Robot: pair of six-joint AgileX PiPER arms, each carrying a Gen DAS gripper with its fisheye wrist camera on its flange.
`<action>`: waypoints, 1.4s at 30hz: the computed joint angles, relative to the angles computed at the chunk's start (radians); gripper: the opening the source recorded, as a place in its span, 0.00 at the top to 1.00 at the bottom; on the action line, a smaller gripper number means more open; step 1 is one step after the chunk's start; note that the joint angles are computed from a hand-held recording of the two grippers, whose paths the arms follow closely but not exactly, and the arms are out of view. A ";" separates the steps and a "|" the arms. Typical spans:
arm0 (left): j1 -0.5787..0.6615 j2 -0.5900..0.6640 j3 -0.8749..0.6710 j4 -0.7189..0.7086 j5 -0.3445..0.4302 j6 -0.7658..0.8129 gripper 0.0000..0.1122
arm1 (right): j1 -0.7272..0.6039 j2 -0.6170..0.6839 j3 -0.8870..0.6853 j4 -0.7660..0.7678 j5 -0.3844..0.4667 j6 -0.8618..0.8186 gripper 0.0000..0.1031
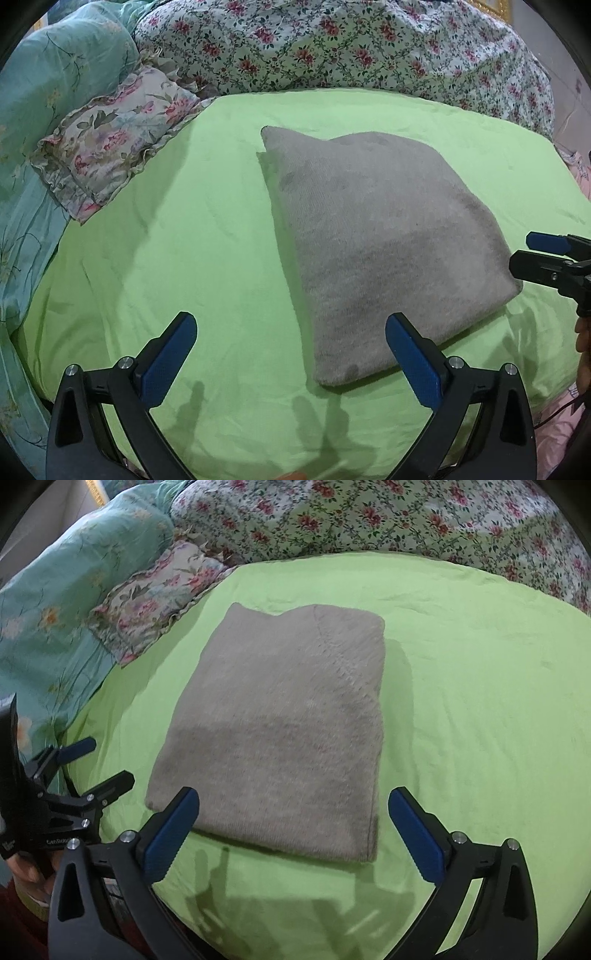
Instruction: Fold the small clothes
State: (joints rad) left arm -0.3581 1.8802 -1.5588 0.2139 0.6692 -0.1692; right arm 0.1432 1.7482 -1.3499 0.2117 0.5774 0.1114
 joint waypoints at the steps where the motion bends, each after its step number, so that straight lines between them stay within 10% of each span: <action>1: -0.002 0.005 -0.009 0.001 0.005 -0.001 0.09 | 0.001 0.003 -0.005 0.000 0.001 0.003 0.01; 42: -0.017 0.082 -0.133 -0.001 0.062 0.013 0.09 | 0.025 0.075 -0.092 -0.043 0.050 0.038 0.00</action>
State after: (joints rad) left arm -0.3754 1.9622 -1.6916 0.2132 0.7311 -0.1566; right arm 0.1680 1.8232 -1.4416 0.1688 0.6276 0.1492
